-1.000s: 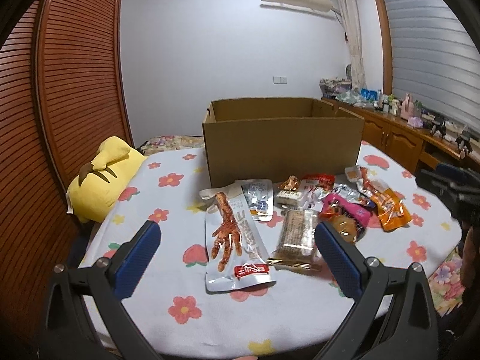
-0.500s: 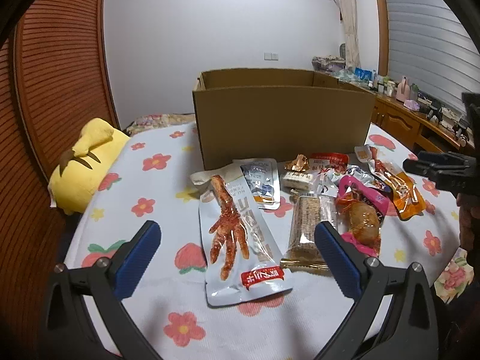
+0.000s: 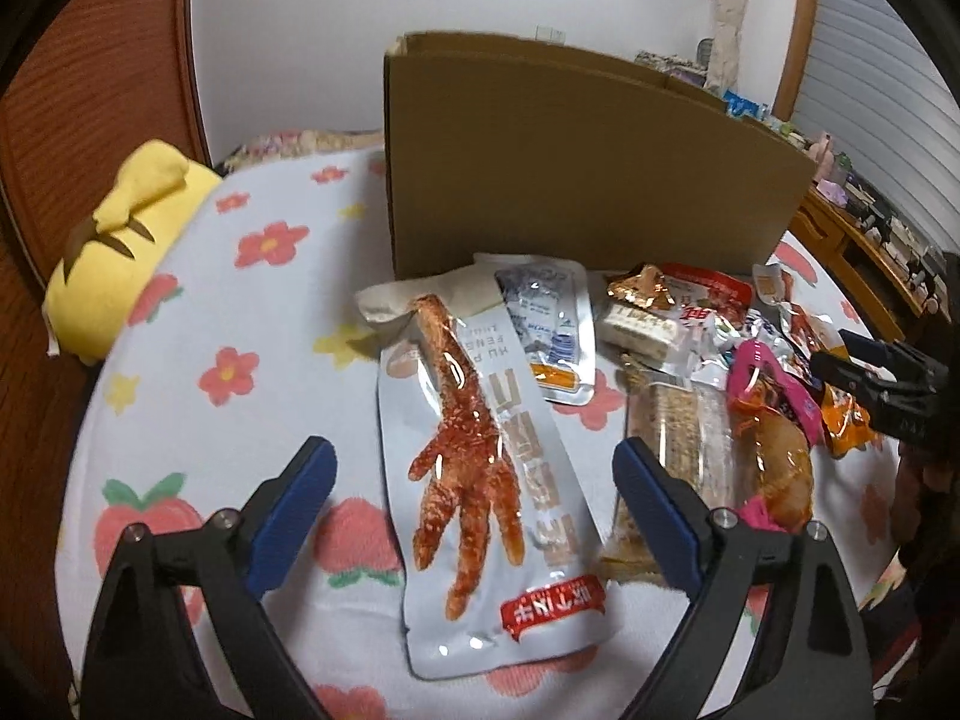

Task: Organize snacks
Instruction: 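Lower the left tool onto the white chicken-feet packet while the right tool lowers onto the orange packet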

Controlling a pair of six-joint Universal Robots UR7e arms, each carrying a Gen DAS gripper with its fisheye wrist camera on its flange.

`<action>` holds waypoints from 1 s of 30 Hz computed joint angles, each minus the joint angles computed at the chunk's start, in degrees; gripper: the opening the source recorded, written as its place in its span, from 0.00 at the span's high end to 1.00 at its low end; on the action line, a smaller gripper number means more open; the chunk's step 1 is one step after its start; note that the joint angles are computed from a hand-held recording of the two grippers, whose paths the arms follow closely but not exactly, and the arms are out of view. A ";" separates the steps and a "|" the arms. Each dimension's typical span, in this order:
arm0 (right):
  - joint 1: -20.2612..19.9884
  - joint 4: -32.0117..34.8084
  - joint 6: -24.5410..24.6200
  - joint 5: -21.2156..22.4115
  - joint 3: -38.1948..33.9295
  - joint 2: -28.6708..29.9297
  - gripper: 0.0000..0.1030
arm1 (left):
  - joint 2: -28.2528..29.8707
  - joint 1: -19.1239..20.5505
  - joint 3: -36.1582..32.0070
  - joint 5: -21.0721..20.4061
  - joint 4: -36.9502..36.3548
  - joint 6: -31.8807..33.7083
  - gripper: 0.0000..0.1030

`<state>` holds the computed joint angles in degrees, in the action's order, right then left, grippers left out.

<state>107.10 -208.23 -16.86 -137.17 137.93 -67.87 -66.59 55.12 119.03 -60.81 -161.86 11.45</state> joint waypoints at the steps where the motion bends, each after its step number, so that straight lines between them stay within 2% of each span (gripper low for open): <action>1: -0.01 -0.12 -0.24 0.14 0.02 0.01 0.23 | 0.26 0.43 -0.76 -1.00 1.24 -0.38 0.09; 6: -0.11 0.19 -0.39 0.15 -0.17 0.34 0.23 | 1.60 1.60 -3.93 -2.67 6.91 -2.94 0.21; 9: -0.39 0.99 0.27 0.59 -0.10 0.00 0.23 | 2.26 1.93 -5.50 -3.06 9.34 -3.96 0.21; 13: -0.89 2.15 1.40 0.93 -0.17 -0.53 0.23 | 3.49 1.45 -7.18 -1.35 11.80 -3.94 0.21; 16: -0.91 2.46 1.44 0.89 -0.12 -0.71 0.23 | 4.26 0.79 -7.43 0.42 12.16 -3.12 0.21; 18: -0.89 2.87 1.45 0.66 -0.21 -0.78 0.23 | 4.56 0.25 -6.96 2.64 11.28 -2.45 0.31; 19: -0.87 2.94 1.37 0.59 -0.24 -0.76 0.23 | 4.54 0.02 -6.74 3.71 11.02 -2.42 0.32; 24: -0.63 3.19 1.39 0.17 -0.57 -0.32 0.23 | 3.63 0.79 -6.81 2.08 10.86 -2.00 0.38; 30: -0.49 5.90 2.05 -0.72 -1.36 -0.41 0.23 | 2.89 1.29 -6.53 1.48 10.38 -1.50 0.38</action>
